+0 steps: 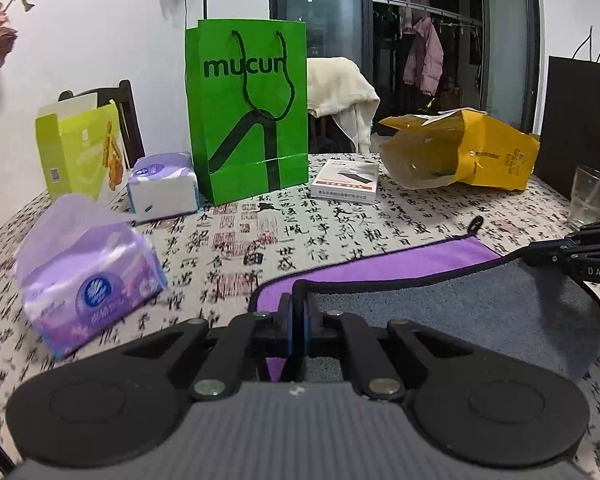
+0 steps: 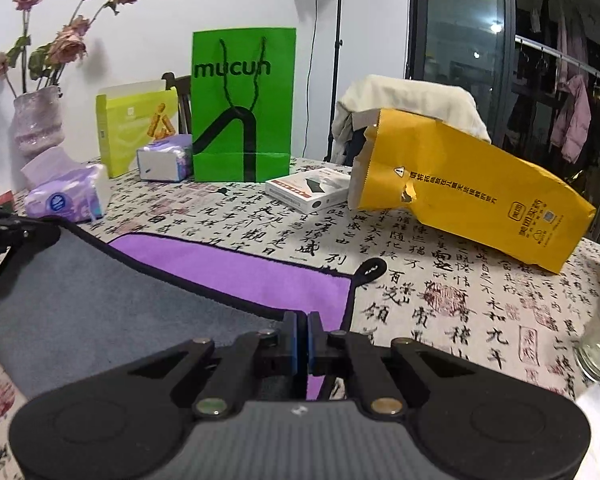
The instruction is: Fold towel
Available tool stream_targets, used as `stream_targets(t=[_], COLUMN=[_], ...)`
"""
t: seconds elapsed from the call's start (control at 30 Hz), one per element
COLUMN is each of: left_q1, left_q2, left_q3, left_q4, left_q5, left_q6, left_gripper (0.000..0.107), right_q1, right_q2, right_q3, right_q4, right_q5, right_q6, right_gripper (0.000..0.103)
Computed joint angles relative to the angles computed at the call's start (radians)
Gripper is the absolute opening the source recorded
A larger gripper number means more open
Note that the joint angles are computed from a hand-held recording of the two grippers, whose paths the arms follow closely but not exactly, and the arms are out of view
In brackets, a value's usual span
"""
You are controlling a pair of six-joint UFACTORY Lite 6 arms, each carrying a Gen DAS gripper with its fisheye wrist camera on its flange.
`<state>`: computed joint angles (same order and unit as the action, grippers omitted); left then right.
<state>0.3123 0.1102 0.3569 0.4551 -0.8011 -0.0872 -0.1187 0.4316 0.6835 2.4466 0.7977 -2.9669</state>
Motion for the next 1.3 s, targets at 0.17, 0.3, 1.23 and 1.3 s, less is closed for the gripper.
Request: stream_targets(t=[0.17, 0.3, 1.23, 1.3], left_q1=[-0.012, -0.018, -0.024, -0.028], left_q2=[0.143, 0.238, 0.408, 0.389], left_q3=[0.167, 0.281, 0.557, 0.537], left_q4=[0.003, 0.016, 0.069, 0.030], left_q5=[0.048, 0.089, 0.342, 0.351], left_q6=[-0.031, -0.053, -0.237, -0.210], left_gripper=[0.006, 0.006, 0.103, 0.103], right_q1=[0.030, 0.054, 0.092, 0.102], right_q2=[0.115, 0.193, 0.379, 0.360], right_q3=[0.181, 0.303, 0.651, 0.631], right_q4=[-0.026, -0.030, -0.097, -0.062], right_q5=[-0.075, -0.119, -0.405, -0.432], right_q6=[0.070, 0.102, 0.446, 0.422], right_gripper=[0.005, 0.005, 0.096, 0.100])
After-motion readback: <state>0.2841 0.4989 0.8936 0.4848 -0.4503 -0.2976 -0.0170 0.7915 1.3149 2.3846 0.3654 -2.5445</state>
